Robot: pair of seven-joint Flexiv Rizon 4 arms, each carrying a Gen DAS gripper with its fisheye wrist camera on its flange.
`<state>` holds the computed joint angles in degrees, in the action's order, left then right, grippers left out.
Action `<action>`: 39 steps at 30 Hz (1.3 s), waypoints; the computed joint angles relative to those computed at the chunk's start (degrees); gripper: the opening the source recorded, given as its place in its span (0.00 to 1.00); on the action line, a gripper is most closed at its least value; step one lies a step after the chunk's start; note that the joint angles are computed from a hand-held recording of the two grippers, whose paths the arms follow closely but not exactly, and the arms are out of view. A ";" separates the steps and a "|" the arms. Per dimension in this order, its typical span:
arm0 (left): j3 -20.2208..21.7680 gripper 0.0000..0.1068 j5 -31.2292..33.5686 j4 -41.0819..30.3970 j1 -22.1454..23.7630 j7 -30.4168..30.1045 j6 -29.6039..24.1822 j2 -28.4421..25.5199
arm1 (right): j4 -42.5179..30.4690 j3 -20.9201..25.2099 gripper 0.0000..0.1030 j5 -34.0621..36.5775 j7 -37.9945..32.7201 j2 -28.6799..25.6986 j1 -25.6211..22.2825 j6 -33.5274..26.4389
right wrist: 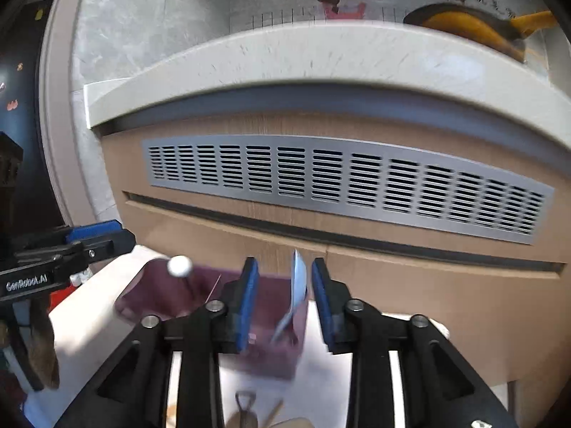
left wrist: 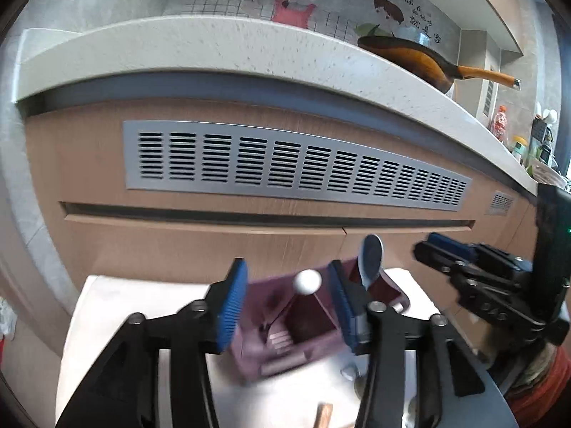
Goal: Organize utensils
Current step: 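Drop blue-grey spoon into the caddy with right tool while left tool drops ball-tipped spoon in, then grasp the white plastic spoon with the right tool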
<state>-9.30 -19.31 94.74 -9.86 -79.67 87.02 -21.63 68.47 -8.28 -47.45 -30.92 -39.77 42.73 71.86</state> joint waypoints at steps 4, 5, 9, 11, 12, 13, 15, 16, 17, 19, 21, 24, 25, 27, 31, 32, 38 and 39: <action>4.29 0.47 2.34 6.61 -3.19 -4.84 -0.59 4.79 | 9.70 -0.20 0.33 -3.76 3.94 6.75 1.26 0.09; 5.20 0.47 3.13 7.88 -3.85 -6.32 -1.06 5.65 | 11.76 1.17 0.33 -3.66 4.03 8.18 0.97 -1.09; 6.71 0.48 5.53 15.21 -4.86 -10.64 -1.81 9.22 | 15.75 10.04 0.33 3.64 -1.97 10.55 -1.92 -8.48; 5.53 0.48 4.71 18.38 -4.13 -10.75 -3.33 10.68 | 16.44 12.94 0.33 7.72 -4.70 10.56 -2.55 -11.72; 4.22 0.48 2.72 20.55 -3.39 -10.00 -3.27 11.61 | 17.42 13.94 0.33 9.54 -5.11 10.81 -2.68 -12.81; 3.45 0.48 1.45 22.05 -3.14 -9.64 -2.77 12.27 | 18.13 15.33 0.33 12.10 -5.65 10.88 -2.88 -14.36; 2.54 0.49 -1.10 25.04 -2.84 -8.99 -1.71 13.75 | 19.90 17.38 0.33 15.79 -6.91 10.97 -3.37 -13.60; 2.91 0.48 -0.92 25.94 -3.08 -9.43 -1.38 14.22 | 20.22 17.73 0.33 16.95 -7.05 10.77 -3.26 -13.08; 3.86 0.48 0.69 26.05 -3.57 -10.77 -1.71 14.44 | 20.38 18.01 0.33 18.10 -6.86 10.49 -3.03 -12.71; 5.52 0.48 4.57 25.79 -4.33 -13.34 -2.46 14.60 | 20.49 18.17 0.33 19.93 -6.22 10.05 -2.60 -12.22; 5.55 0.48 5.68 25.53 -4.20 -13.97 -2.83 14.64 | 21.14 17.21 0.33 20.08 -4.60 9.80 -1.88 -10.35; 4.74 0.48 5.00 25.49 -3.87 -13.13 -2.98 14.49 | 18.99 16.01 0.21 18.77 -4.97 8.53 -0.50 -13.74; 4.81 0.48 5.43 25.11 -3.95 -13.37 -3.33 14.32 | 17.99 15.55 0.21 17.84 -5.34 7.97 0.07 -15.12; 4.46 0.48 5.53 24.60 -3.96 -12.94 -3.98 13.86 | 17.69 14.58 0.08 15.91 -5.08 8.13 0.96 -16.48; 1.47 0.48 1.39 24.13 -3.07 -6.33 -5.01 13.08 | 21.34 13.75 0.05 15.20 -2.23 10.47 -0.34 -8.57; 0.21 0.48 -0.67 23.69 -2.79 -3.37 -5.62 12.66 | 22.12 13.27 0.05 14.40 -1.36 11.18 -0.43 -7.49; 3.10 0.47 7.23 11.39 -6.37 -0.36 -15.98 5.86 | 27.37 11.76 0.05 11.33 4.17 14.05 -2.08 0.70; 4.13 0.45 9.78 8.36 -7.12 -1.41 -18.94 4.39 | 28.11 11.67 0.05 10.96 4.72 14.36 -2.26 1.61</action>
